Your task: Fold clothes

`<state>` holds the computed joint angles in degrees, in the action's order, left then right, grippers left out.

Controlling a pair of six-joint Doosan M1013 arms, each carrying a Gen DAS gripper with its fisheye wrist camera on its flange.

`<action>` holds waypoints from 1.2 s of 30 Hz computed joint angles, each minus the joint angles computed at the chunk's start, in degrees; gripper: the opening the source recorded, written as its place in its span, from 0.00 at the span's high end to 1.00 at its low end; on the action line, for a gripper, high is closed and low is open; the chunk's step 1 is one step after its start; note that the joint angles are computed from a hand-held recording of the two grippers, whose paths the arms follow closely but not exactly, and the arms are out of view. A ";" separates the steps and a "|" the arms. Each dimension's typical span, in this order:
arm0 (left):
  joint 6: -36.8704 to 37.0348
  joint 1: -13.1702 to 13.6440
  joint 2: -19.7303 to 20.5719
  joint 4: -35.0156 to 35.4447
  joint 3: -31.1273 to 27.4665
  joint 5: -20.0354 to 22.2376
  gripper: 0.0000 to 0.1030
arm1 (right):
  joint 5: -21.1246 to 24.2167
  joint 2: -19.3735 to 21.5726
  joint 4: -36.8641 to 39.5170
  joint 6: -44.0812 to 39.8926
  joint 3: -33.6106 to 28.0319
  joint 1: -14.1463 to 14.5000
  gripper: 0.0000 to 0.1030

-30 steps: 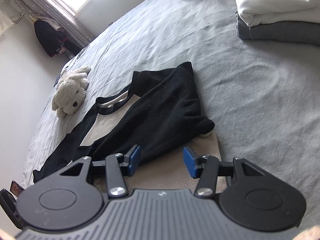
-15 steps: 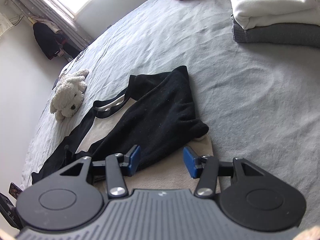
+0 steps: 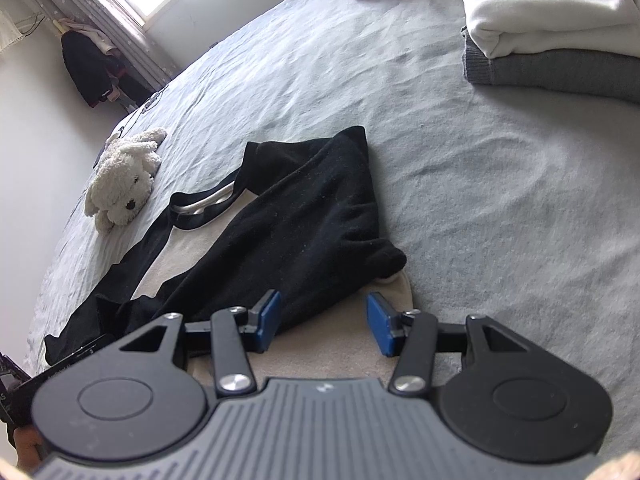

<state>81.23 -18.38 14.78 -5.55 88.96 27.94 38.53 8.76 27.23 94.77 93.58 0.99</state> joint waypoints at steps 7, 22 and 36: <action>-7.33 1.18 -1.81 4.50 -0.20 2.95 0.76 | -1.38 -0.67 -1.63 0.55 0.36 0.21 0.50; 19.95 6.38 3.12 -35.61 -1.03 -1.01 0.57 | -9.23 1.62 -6.65 -5.62 -2.46 1.82 0.50; 26.03 7.86 4.93 -46.88 -1.19 0.67 0.85 | -15.13 8.16 -23.86 1.37 -5.56 3.36 0.93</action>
